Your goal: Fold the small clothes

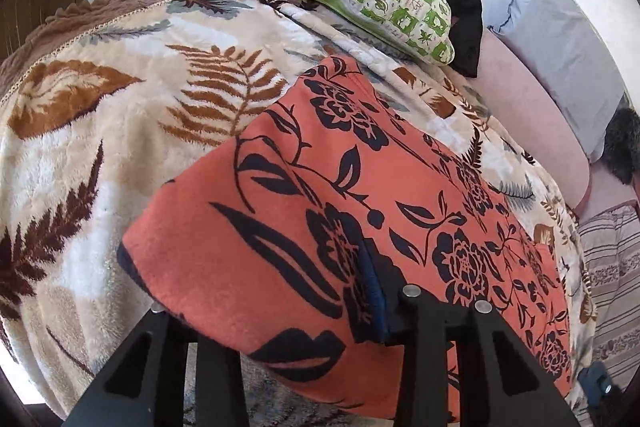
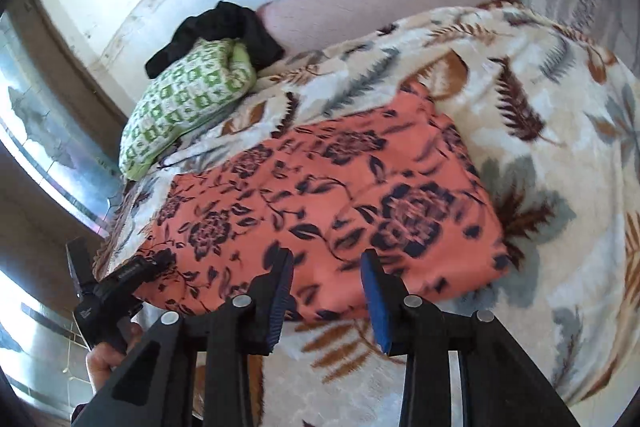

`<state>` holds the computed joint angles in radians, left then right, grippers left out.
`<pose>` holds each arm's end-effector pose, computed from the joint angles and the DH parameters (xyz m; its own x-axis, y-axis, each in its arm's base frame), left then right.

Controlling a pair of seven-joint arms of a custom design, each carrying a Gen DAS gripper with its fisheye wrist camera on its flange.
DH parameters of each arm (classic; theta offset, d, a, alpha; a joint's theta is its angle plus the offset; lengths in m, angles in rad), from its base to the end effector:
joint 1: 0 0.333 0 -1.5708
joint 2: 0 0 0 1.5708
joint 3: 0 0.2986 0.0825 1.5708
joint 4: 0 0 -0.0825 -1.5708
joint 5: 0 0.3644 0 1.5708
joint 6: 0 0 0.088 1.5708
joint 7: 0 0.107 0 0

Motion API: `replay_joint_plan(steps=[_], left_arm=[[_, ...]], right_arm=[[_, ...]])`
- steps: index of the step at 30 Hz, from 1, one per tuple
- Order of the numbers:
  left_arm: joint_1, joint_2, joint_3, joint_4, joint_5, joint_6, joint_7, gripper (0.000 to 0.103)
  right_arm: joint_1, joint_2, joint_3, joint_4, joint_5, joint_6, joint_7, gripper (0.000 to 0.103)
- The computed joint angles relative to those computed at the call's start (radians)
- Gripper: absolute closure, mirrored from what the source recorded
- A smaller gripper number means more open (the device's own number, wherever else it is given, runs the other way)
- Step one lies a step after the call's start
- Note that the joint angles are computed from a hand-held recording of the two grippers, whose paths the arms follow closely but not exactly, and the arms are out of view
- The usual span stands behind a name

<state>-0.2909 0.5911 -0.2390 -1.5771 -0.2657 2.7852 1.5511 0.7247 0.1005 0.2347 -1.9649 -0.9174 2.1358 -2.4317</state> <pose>0.6385 -0.3221 0.3681 -0.2925 -0.8881 0.3547 -0.8524 0.0740 -0.5177 0.3607 0.4493 0.4366 -0.5996 -0.7099 -0.3694 -0.4422 0.6786 -0.5864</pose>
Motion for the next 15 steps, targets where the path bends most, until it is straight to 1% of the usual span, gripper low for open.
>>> replay_joint_plan(steps=[3,6,7,8,9,10,11,12,13,15], left_arm=[[-0.025,-0.006,0.031,-0.005,0.040,0.002,-0.020,0.057],[-0.040,-0.013,0.048,-0.017,0.081,0.021,-0.017,0.056],[-0.048,-0.018,0.057,-0.025,0.099,0.031,-0.018,0.056],[-0.057,-0.020,0.066,-0.029,0.116,0.040,-0.020,0.056],[-0.063,-0.021,0.071,-0.032,0.131,0.046,-0.019,0.056],[-0.074,-0.022,0.083,-0.034,0.150,0.052,-0.026,0.056],[-0.082,-0.022,0.092,-0.034,0.164,0.056,-0.034,0.056],[-0.088,-0.022,0.098,-0.033,0.175,0.055,-0.042,0.056],[-0.093,-0.020,0.104,-0.029,0.185,0.053,-0.053,0.056],[-0.106,-0.019,0.119,-0.026,0.206,0.053,-0.079,0.056]], right_arm=[[-0.029,0.095,-0.036,0.086,-0.018,0.058,-0.093,0.066],[-0.049,0.175,-0.079,0.131,-0.017,0.154,-0.122,0.066],[-0.059,0.204,-0.090,0.138,0.005,0.189,-0.145,0.066],[-0.079,0.237,-0.094,0.142,0.057,0.247,-0.181,0.066],[-0.076,0.257,-0.107,0.134,0.069,0.284,-0.183,0.064],[-0.038,0.252,-0.136,0.130,0.013,0.266,-0.149,0.064],[-0.034,0.258,-0.130,0.148,0.027,0.240,-0.184,0.064],[-0.038,0.266,-0.121,0.171,0.072,0.217,-0.249,0.064],[-0.032,0.270,-0.123,0.185,0.083,0.199,-0.281,0.064],[-0.019,0.264,-0.137,0.172,0.074,0.212,-0.270,0.064]])
